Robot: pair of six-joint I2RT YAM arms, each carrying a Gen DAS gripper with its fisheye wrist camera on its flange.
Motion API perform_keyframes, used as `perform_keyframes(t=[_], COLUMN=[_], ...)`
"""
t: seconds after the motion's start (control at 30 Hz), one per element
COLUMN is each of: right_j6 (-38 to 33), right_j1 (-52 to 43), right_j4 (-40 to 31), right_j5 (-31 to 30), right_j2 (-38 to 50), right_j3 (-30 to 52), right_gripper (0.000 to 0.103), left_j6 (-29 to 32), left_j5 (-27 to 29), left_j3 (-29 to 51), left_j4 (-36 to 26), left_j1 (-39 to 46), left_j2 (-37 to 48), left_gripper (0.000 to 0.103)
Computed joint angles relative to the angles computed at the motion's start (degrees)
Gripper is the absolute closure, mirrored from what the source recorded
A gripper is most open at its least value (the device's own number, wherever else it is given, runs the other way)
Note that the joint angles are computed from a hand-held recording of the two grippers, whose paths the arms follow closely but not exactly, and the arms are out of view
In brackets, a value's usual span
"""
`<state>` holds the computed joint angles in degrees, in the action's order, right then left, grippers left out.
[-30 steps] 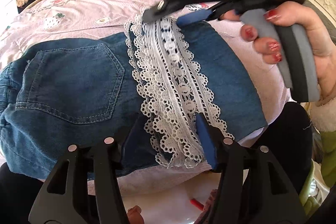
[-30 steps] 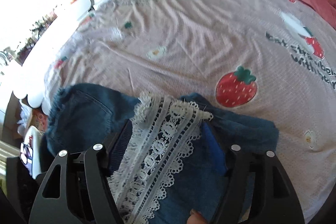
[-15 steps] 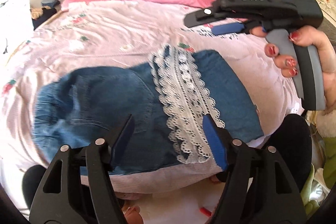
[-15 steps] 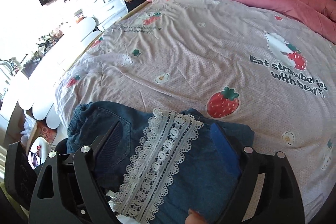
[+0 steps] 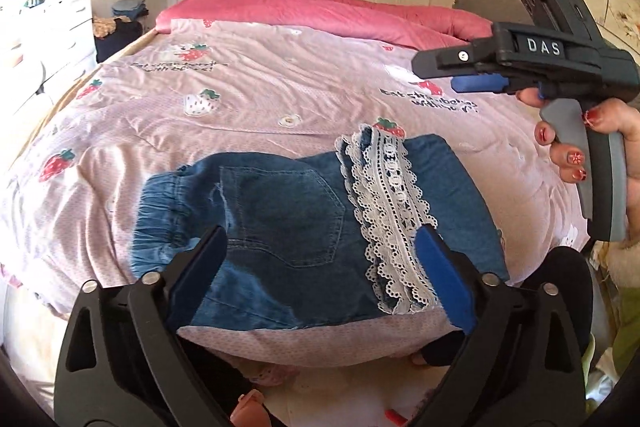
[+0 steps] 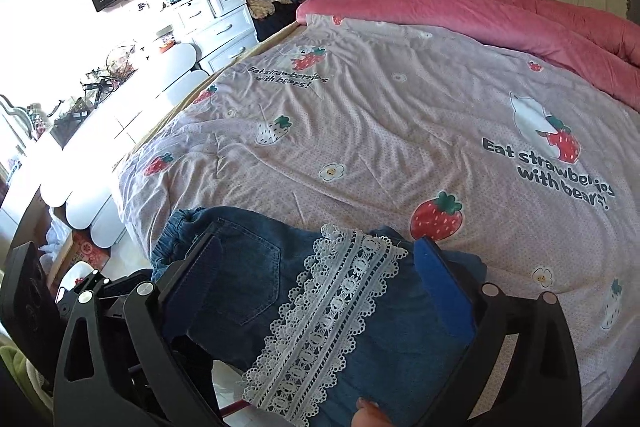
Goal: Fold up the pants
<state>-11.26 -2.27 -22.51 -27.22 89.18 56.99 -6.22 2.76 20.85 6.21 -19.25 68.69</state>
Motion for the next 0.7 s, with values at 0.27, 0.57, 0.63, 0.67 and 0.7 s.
perform_keyframes(t=[0.27, 0.57, 0.63, 0.67, 0.7], right_j6=[-0.6, -2.2, -2.6, -3.0, -3.2], right_j1=[0.7, 5.9, 7.9, 9.1, 10.0], right_j4=[-0.2, 1.5, 1.8, 1.7, 1.5], right_j5=[1.9, 5.4, 6.4, 6.8, 7.1], right_j2=[-0.4, 3.4, 5.4, 6.8, 7.8], right_j3=[-0.2, -0.5, 0.6, 1.6, 2.4], right_gripper=[0.005, 0.005, 0.005, 0.005, 0.005], left_j6=[0.7, 3.1, 3.2, 3.1, 2.9], left_j5=[1.2, 5.8, 8.0, 8.9, 9.9], left_j3=[-1.4, -2.7, -3.0, -3.0, -2.9], left_j4=[-0.1, 0.7, 1.0, 1.1, 1.2], left_j1=[5.2, 15.7, 18.2, 19.1, 20.1], left_j2=[-0.6, 3.2, 4.3, 5.1, 5.9], left_gripper=[0.010, 0.010, 0.010, 0.010, 0.010])
